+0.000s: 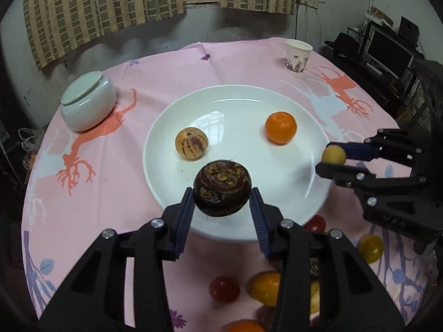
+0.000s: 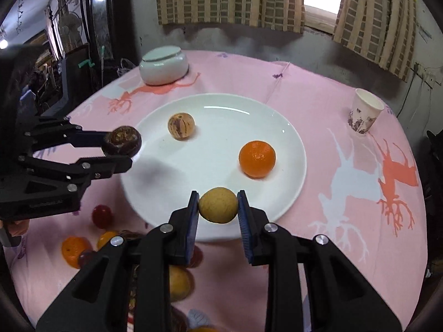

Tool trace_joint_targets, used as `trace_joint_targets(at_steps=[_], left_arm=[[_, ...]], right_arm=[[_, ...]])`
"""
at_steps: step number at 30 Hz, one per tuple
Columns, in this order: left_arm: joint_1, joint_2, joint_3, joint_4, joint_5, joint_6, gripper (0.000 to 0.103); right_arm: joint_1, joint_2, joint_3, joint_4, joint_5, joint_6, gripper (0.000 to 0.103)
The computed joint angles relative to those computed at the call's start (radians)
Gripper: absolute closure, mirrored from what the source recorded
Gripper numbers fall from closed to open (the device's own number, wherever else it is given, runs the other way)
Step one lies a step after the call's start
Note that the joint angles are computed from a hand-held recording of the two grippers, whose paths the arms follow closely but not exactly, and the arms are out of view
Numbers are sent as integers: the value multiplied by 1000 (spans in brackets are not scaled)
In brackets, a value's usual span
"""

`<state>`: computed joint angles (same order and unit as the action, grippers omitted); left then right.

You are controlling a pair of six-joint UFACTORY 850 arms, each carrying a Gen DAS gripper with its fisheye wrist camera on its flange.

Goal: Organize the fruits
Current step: 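Place the mangosteen on the plate with the left tool while the right tool places the yellow fruit, then grasp the tangerine with the left tool while the right tool grasps the green lime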

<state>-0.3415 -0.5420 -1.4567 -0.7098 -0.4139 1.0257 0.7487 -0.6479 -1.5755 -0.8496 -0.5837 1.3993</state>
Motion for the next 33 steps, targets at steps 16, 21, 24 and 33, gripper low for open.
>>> trace_joint_targets(at_steps=[16,21,24,33], left_arm=[[-20,-130,-127,373,59,-466,47],[-15,-11,0,306,111,-358,31],[-1,51,69,211,114,-266,20],[32,221,264,-35,119,-49,10]], right_arm=[[-37,-44,-13,-136,-96,180,43],[-21,79,128,-181,-27,316,43],[13,150,216,-253,-48,435,43],[143,268,342,-266,-188,574,31]])
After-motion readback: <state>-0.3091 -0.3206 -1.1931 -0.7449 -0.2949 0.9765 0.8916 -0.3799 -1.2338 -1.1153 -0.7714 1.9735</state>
